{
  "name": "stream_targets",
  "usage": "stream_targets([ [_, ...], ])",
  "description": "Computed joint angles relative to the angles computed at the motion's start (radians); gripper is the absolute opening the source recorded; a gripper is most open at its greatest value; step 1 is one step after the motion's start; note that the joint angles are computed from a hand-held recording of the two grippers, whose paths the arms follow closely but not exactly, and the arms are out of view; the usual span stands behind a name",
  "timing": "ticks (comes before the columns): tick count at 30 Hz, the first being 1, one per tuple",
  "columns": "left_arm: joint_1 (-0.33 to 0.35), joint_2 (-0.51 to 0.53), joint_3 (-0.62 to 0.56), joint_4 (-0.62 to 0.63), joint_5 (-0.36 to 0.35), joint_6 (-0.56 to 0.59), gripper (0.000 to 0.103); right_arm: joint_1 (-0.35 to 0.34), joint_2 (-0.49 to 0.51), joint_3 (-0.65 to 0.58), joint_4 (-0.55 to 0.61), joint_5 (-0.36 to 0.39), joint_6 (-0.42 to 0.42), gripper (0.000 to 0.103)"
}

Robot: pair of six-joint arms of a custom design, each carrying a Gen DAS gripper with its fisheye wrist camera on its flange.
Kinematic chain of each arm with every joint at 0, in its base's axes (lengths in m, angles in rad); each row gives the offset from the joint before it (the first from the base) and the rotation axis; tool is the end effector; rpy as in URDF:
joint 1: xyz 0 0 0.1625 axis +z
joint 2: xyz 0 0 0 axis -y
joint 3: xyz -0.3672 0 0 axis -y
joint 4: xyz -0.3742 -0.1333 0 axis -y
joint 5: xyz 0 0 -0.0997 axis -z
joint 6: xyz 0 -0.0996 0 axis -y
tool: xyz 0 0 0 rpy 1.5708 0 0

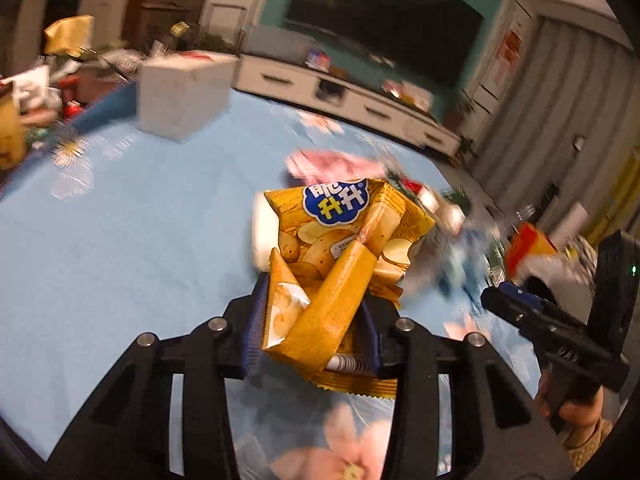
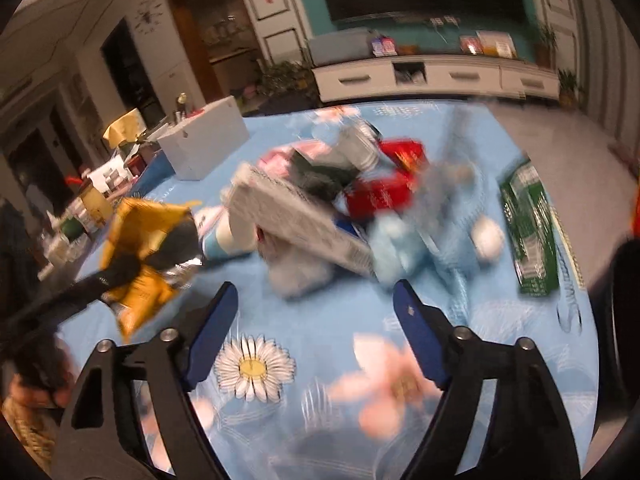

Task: Collect trash
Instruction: 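Grasp the yellow chip bag with the left tool while the right tool grasps a white box, then carry both items to the black bin and open both tools over it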

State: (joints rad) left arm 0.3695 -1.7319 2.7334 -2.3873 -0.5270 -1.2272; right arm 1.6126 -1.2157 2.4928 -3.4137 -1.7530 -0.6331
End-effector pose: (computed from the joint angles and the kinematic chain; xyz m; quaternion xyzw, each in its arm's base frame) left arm -0.1367 -0.2882 0.1422 0.0349 0.8637 -0.4372 0.2483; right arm 0.1307 -0.3675 0.1194 0.2926 -0.9107 0.2405 0.1646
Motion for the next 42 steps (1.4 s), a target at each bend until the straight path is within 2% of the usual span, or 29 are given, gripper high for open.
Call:
stream_targets([
  [6, 0.053, 0.002, -0.009, -0.114, 0.008, 0.087, 0.044, 0.072, 0.203, -0.109, -0.136, -0.052, -0.126, 0.063],
  [8, 0.059, -0.003, -0.007, -0.101, -0.003, 0.074, 0.044, 0.077, 0.243, -0.138, -0.146, -0.055, -0.163, 0.050],
  [12, 0.055, -0.002, -0.003, -0.098, -0.011, 0.060, 0.044, 0.076, 0.277, -0.146, -0.209, -0.066, -0.228, 0.039],
  [14, 0.046, -0.009, 0.000, -0.082, -0.014, 0.046, 0.045, 0.069, 0.253, -0.125, -0.229, -0.044, -0.232, 0.026],
  [19, 0.013, -0.005, -0.002, -0.057, -0.016, 0.019, 0.045, 0.027, 0.110, -0.018, -0.251, 0.065, -0.218, 0.020],
  [24, -0.031, 0.042, -0.013, -0.097, -0.034, 0.036, 0.045, -0.074, -0.132, 0.092, -0.158, 0.207, -0.154, 0.020],
  [26, -0.044, 0.077, -0.021, -0.140, -0.049, 0.062, 0.045, -0.141, -0.274, 0.141, -0.079, 0.277, -0.132, 0.020],
  [30, -0.062, 0.219, -0.058, -0.304, -0.096, 0.172, 0.045, -0.283, -0.558, 0.216, 0.078, 0.369, -0.133, 0.020],
  [32, -0.060, 0.319, -0.091, -0.423, -0.137, 0.251, 0.045, -0.339, -0.649, 0.238, 0.112, 0.381, -0.135, 0.020],
  [33, -0.054, 0.357, -0.109, -0.467, -0.153, 0.286, 0.045, -0.389, -0.716, 0.247, 0.148, 0.405, -0.138, 0.020],
  [38, -0.026, 0.585, -0.230, -0.675, -0.268, 0.476, 0.045, -0.575, -0.850, 0.252, 0.173, 0.496, -0.110, 0.020],
  [42, 0.004, 0.770, -0.376, -0.746, -0.329, 0.613, 0.045, -0.693, -0.882, 0.252, 0.123, 0.565, -0.083, 0.020],
])
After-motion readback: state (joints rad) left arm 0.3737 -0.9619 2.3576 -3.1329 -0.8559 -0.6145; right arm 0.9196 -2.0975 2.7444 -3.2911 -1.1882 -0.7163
